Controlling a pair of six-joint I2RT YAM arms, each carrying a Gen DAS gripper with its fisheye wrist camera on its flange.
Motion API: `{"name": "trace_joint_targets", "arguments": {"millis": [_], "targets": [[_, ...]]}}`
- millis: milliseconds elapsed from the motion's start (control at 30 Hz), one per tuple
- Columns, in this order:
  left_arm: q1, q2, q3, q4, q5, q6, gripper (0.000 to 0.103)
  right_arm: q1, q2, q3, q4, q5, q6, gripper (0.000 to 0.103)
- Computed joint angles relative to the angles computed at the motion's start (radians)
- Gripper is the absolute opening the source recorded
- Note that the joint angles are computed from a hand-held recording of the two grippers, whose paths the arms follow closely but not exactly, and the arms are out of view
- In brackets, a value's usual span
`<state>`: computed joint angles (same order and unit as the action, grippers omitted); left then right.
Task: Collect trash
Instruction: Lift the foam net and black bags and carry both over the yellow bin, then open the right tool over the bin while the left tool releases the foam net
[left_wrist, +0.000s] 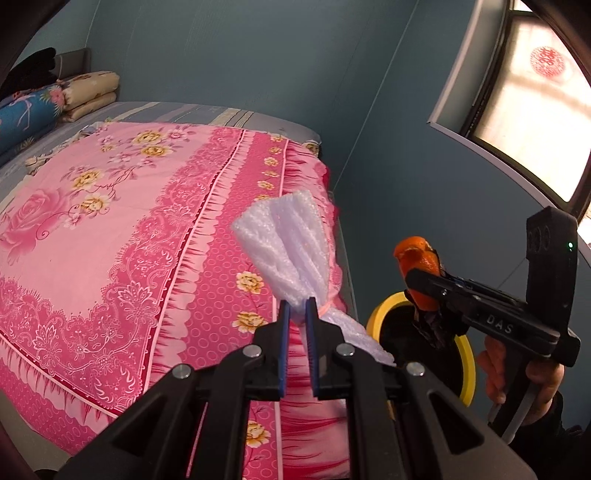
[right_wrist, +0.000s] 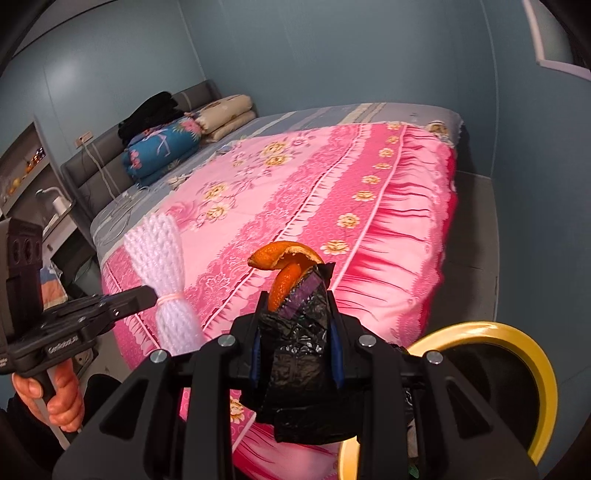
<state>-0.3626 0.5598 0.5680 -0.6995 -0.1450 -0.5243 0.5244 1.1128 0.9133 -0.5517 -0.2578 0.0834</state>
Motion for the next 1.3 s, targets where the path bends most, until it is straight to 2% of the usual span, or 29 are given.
{"name": "trace_joint_targets", "arguments": {"millis": [300,567,900,1300], "targets": [[-0.274,0.099,0.039,0.035,-0.165,-0.113,0.008,-0.143,-0.088,-0.013,-0.066,-0.051,-0.024,0.027],[-0.419,0.194,0.072,0.084,-0.256,-0.152,0.008,-0.287,-0.149,-0.007,-0.137,-0.1,-0.064,0.027],[-0.53,0.324,0.127,0.138,-0.308,-0.16,0.008,-0.535,-0.203,0.004,-0.242,-0.204,-0.156,0.027],[-0.622,0.498,0.2,0.196,-0.379,-0.152,0.008,-0.8,-0.182,-0.002,-0.321,-0.35,-0.29,0.027]]}}
